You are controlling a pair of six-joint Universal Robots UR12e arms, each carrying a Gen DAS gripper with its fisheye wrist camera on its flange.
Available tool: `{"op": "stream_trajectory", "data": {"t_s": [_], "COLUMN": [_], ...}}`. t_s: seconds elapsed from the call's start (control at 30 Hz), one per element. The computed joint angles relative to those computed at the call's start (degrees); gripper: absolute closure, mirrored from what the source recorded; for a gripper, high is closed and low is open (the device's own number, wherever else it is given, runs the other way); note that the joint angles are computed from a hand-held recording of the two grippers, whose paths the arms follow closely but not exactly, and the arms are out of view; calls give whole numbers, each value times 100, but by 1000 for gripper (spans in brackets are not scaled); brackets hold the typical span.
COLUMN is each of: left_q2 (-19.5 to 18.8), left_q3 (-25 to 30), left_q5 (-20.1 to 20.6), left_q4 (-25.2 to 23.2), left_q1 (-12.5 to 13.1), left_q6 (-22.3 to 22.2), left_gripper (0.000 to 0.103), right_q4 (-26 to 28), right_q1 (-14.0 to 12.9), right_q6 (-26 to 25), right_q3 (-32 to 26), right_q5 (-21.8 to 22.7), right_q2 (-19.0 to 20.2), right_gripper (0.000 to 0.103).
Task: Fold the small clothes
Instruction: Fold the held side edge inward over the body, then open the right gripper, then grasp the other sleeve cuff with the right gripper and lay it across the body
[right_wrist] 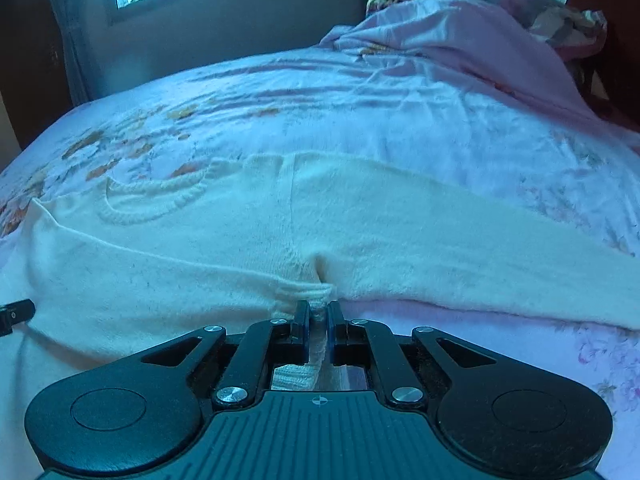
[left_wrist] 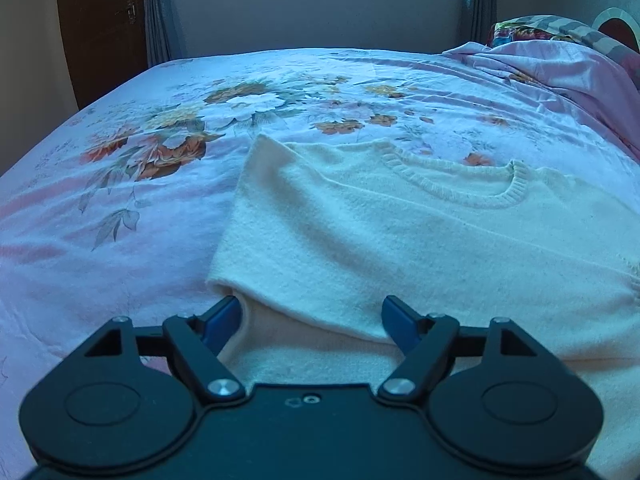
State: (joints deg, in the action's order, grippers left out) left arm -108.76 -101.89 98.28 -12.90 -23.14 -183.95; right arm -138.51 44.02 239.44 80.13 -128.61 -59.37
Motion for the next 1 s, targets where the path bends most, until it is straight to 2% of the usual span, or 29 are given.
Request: {"op": "stream_trajectory", "data": {"t_s": [0.07, 0.1, 0.17, 0.2, 0.23, 0.27, 0.37, 0.4, 0.43, 0.47, 0.5, 0.57, 0.6, 0.63, 0.67, 0.7, 0.73, 0.8, 0.87, 1.0], "left_q2": [-10, -39, -116, -120, -120, -123, -109, -110, -111, -107, -83, 1, 38, 69, 93, 123, 155, 229, 315, 402], "left_q3": [-4, 21, 155, 163, 161, 163, 127, 121, 121, 135, 147, 107, 80, 48, 29, 16, 22, 8, -48, -61], "left_q5": [90, 204, 395, 306, 320, 387, 302, 299, 318, 363, 414, 352, 359, 356, 310, 220, 133, 46, -62, -209], "left_q4": [157, 172, -195, -275, -306, -339, -362, -354, -355, -398, -465, -408, -346, -269, -231, -272, -404, -613, -667, -727], "left_q1": [-9, -19, 8, 83, 133, 164, 267, 272, 265, 251, 233, 198, 158, 113, 79, 50, 26, -28, -77, -217], "left_q6": [5, 23, -52, -217, -379, -479, -633, -627, -630, -674, -758, -755, -630, -484, -388, -336, -312, -307, -284, -243], "left_gripper": [27, 27, 23, 21, 17, 17, 14, 14, 14, 14, 16, 32, 31, 30, 27, 25, 25, 25, 23, 18], "right_q4": [-644, -745, -507, -256, -246, -476, -740, -513, -279, -284, -257, -258, -573, -668, -522, -137, 10, -203, -276, 60], "right_q1": [46, 41, -7, -31, -56, -58, 12, 6, -39, -49, -50, -28, 7, 55, 52, 0, -35, 0, 42, 76], "right_q6": [-280, -416, -432, -215, -80, -97, -306, -287, -266, -325, -381, -231, -156, -76, -134, -319, -417, -211, 50, 474], "right_q3": [88, 74, -18, -44, 0, 98, 138, 81, 48, 60, 53, 72, 172, 188, 150, 53, 45, 205, 345, 608], "right_q5": [-73, 55, 435, 565, 763, 876, 598, 573, 754, 787, 796, 728, 573, 381, 422, 703, 916, 852, 647, 355], "right_q2": [-8, 4, 45, 53, 35, 9, 9, 28, 45, 56, 45, -28, -66, -83, -77, -45, -33, -146, -268, -544], "right_gripper": [97, 97, 97, 97, 97, 97, 97, 97, 97, 97, 97, 97, 96, 96, 87, 72, 72, 72, 69, 65]}}
